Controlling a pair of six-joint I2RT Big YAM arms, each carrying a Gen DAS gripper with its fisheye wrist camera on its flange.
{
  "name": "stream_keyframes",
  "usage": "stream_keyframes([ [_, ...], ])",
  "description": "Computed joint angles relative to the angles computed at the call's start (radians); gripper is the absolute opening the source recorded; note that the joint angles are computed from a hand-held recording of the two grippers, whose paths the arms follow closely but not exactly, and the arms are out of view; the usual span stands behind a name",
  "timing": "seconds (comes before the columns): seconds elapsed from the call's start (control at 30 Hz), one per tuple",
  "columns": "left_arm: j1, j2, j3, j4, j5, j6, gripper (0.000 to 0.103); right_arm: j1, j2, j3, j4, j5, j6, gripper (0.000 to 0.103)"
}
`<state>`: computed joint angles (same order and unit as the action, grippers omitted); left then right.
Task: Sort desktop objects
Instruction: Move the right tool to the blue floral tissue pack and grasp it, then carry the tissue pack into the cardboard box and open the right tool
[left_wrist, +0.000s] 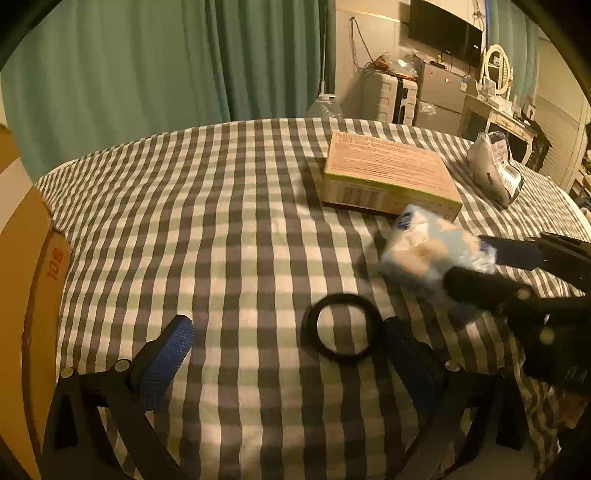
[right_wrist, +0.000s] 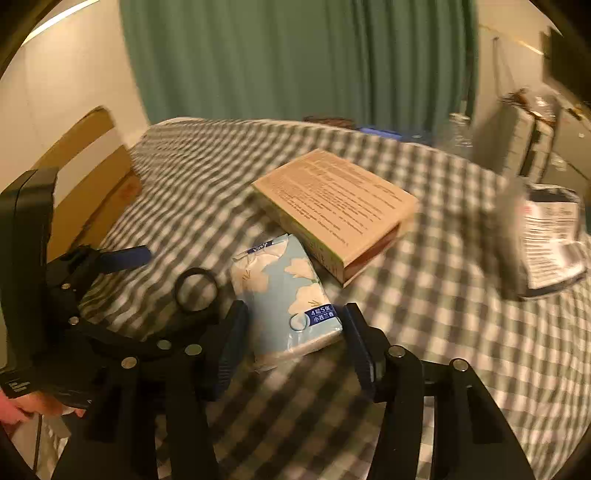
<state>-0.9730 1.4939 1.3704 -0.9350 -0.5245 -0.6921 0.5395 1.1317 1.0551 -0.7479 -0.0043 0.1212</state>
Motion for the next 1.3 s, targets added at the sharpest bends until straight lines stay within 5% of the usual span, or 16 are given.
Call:
stream_keyframes([
  [0.1,0.009,0.014,0.027,0.017,0.034,0.060,0.094,-0.019,-0.026,-0.007,-0.021,0.057,0.043,0.050],
  [0.23,0.002,0.024,0.047,0.028,0.048,0.130,0.073,-0.058,-0.053,-0.020,-0.046,0.035,0.079,0.050],
  [0.27,0.003,0.024,0.048,0.034,0.056,0.141,0.063,-0.058,-0.054,-0.021,-0.042,0.034,0.082,0.051],
  [0.37,-0.003,0.025,0.053,0.070,0.056,0.195,0.008,-0.056,-0.052,-0.028,-0.018,0.034,0.086,0.057],
  [0.4,-0.001,0.033,0.061,0.082,0.056,0.203,0.007,-0.050,-0.044,-0.032,-0.001,0.044,0.089,0.066],
  [0.47,0.003,0.035,0.057,0.105,0.063,0.206,0.007,-0.052,-0.020,-0.029,0.008,0.023,0.094,0.068],
  [0.77,-0.020,0.020,0.043,0.145,0.056,0.218,0.007,-0.061,-0.035,-0.025,-0.002,0.042,0.106,0.053],
  [1.0,-0.030,-0.063,0.012,0.093,0.079,0.069,0.007,-0.062,-0.107,-0.033,-0.038,0.018,0.199,0.053],
  [1.2,-0.060,-0.110,0.059,-0.028,0.050,-0.042,0.007,-0.008,-0.187,-0.022,-0.126,0.052,0.282,0.053],
  [1.3,-0.072,-0.181,0.061,-0.019,0.073,-0.109,0.007,0.035,-0.229,0.001,-0.160,0.073,0.311,0.053],
])
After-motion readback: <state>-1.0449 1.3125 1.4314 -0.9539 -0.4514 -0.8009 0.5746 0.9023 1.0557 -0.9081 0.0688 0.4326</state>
